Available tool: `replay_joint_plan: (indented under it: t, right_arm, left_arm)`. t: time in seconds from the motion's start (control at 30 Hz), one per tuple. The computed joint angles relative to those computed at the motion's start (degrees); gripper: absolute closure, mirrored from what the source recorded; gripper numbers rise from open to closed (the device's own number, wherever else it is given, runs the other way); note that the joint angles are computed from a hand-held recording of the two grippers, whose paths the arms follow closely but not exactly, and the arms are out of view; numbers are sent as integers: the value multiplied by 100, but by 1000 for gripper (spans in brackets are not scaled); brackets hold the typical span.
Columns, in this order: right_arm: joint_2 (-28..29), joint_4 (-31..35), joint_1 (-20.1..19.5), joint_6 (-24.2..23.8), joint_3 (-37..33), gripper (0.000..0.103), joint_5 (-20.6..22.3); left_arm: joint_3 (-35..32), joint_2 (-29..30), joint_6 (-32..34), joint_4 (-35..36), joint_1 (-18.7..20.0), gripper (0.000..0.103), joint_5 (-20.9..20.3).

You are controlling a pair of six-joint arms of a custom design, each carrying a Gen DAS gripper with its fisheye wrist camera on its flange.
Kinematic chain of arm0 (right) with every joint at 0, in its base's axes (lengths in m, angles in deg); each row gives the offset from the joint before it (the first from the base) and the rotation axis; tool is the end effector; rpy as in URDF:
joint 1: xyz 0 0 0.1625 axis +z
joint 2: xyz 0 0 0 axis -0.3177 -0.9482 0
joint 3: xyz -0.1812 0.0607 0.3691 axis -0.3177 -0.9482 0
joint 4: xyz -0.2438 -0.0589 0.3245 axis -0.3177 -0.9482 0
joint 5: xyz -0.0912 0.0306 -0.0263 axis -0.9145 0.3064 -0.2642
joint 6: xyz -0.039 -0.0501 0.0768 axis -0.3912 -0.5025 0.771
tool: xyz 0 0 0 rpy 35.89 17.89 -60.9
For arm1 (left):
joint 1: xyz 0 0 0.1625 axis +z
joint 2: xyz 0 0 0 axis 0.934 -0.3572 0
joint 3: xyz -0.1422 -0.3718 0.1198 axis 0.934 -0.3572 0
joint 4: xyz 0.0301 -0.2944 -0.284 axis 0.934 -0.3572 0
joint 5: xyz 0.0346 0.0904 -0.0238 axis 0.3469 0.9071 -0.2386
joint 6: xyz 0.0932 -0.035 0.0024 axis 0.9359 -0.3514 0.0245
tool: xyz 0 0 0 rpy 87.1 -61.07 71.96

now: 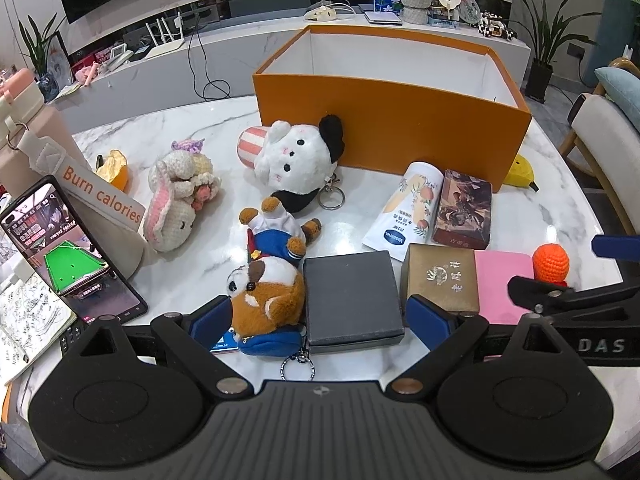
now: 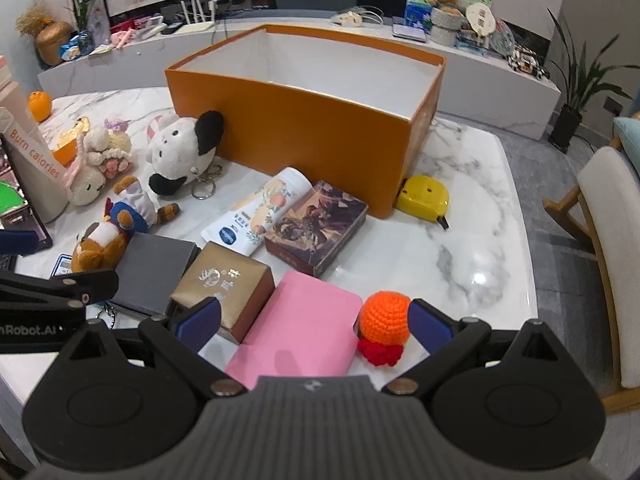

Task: Organize objects
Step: 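Grasp the dark gray box with the left gripper while the right gripper grasps the orange crocheted ball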

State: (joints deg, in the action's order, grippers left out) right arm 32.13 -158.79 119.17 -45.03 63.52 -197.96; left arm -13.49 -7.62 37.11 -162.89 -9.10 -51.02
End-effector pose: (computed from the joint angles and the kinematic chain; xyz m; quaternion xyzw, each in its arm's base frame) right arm 0.1930 -0.7467 0.1656 -0.0501 -0.8310 0.3680 0.4142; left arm -0.2557 -0.8300 0.1196 0.3657 0.8624 -0.1684 0.3068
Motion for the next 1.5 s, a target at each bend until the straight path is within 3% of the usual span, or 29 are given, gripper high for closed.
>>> replay_joint_plan:
  t: [0.17, 0.53, 0.63, 0.83, 1.03, 1.13, 1.2, 1.43, 1.5]
  right_arm:
    - [-32, -171, -38, -142, 64, 3, -19]
    - [-196, -173, -162, -35, 254, 3, 81]
    - [-238, -160, -208, -1, 301, 3, 50]
    - [-377, -130, -292, 101, 494, 3, 18]
    - [-471, -95, -357, 170, 611, 3, 72]
    - [-454, -55, -393, 209, 615, 3, 63]
    - [-424, 9, -435, 215, 594, 4, 82]
    - [-394, 333, -528, 408, 497, 13, 131]
    - [-444, 491, -553, 563, 513, 27, 195]
  left_arm:
    - [-151, 97, -77, 110, 58, 0, 52]
    - [-292, 217, 31, 436, 156, 0, -527]
    - [-503, 374, 13, 705, 177, 0, -387]
    - [-690, 579, 112, 603, 252, 0, -321]
    - [-830, 795, 446, 466, 226, 0, -4]
    - [-1311, 1011, 75, 1162, 292, 2, -55]
    - [-1332, 1035, 17, 1148, 320, 1, -113]
    - [-1336, 1004, -130, 1207, 343, 14, -245]
    - [-1323, 992, -132, 1201, 344, 14, -249]
